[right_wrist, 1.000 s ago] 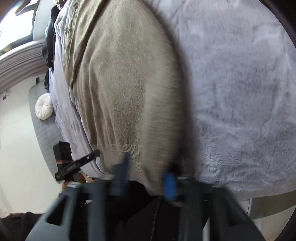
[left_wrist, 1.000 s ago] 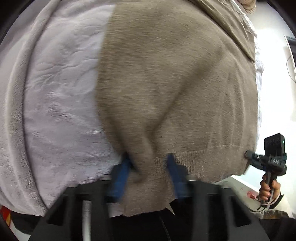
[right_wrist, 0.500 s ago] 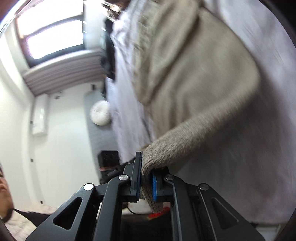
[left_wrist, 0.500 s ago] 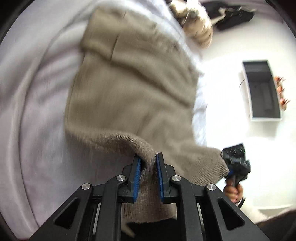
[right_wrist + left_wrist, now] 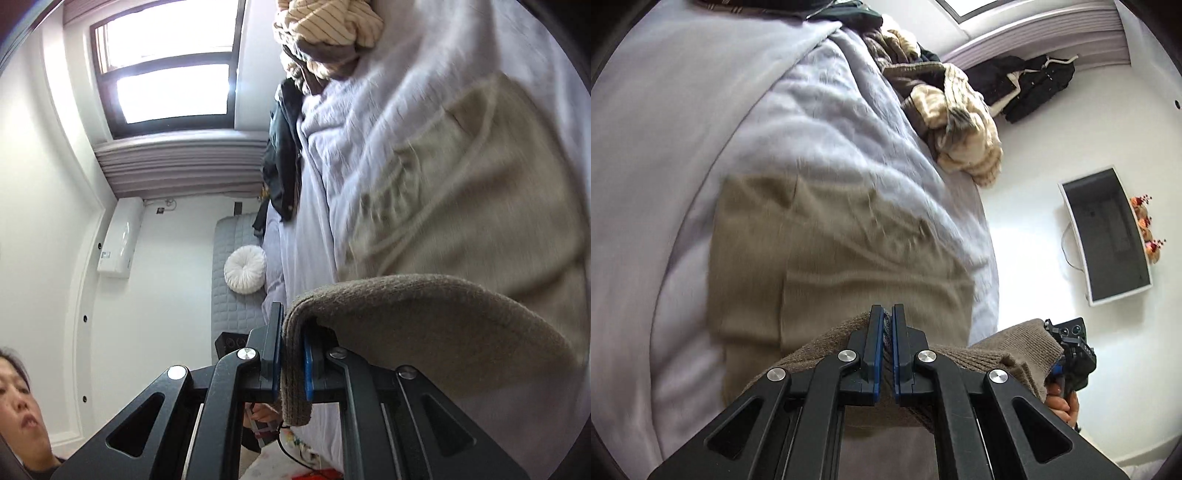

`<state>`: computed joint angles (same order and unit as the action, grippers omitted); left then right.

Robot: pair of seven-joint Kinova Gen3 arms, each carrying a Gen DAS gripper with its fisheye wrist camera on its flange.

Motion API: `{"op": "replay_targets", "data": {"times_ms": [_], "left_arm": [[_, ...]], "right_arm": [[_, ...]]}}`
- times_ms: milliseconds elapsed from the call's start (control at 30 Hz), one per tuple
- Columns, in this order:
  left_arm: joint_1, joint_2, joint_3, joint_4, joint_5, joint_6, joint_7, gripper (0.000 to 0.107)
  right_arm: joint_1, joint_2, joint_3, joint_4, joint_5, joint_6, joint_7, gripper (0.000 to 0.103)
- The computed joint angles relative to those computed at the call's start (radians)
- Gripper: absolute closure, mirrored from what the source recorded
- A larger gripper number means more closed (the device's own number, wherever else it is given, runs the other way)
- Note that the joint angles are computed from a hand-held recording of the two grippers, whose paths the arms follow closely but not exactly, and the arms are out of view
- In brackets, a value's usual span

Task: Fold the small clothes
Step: 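Lift the hem with both grippers and fold it toward the collar, then lay the folded hem down and open both grippers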

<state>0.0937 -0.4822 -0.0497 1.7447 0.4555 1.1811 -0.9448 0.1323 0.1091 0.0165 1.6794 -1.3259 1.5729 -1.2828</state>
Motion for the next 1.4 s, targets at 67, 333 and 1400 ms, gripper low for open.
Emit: {"op": "replay_targets", "data": {"times_ms": [67,333,1400], "left_arm": [[-0.004,0.039,-0.011,0.0,-0.008,-0.027,-0.023,0.102],[-0.053,0.21,0.008,0.005,-0.077,-0.079,-0.11,0.102],[-0.013,0.419,0.113,-0.119,-0.285,-0.01,-0.038,0.101]], "right_arm": [[0.011,0.043,-0.034,-0.034,0.006,-0.049,-0.016,0.093],[0.135,0.161,-0.235,-0.068,0.109,-0.289,-0.095,0.093],[-0.334,0.233,-0.122,-0.532,1.03,-0.261,-0.265,0.096]]}}
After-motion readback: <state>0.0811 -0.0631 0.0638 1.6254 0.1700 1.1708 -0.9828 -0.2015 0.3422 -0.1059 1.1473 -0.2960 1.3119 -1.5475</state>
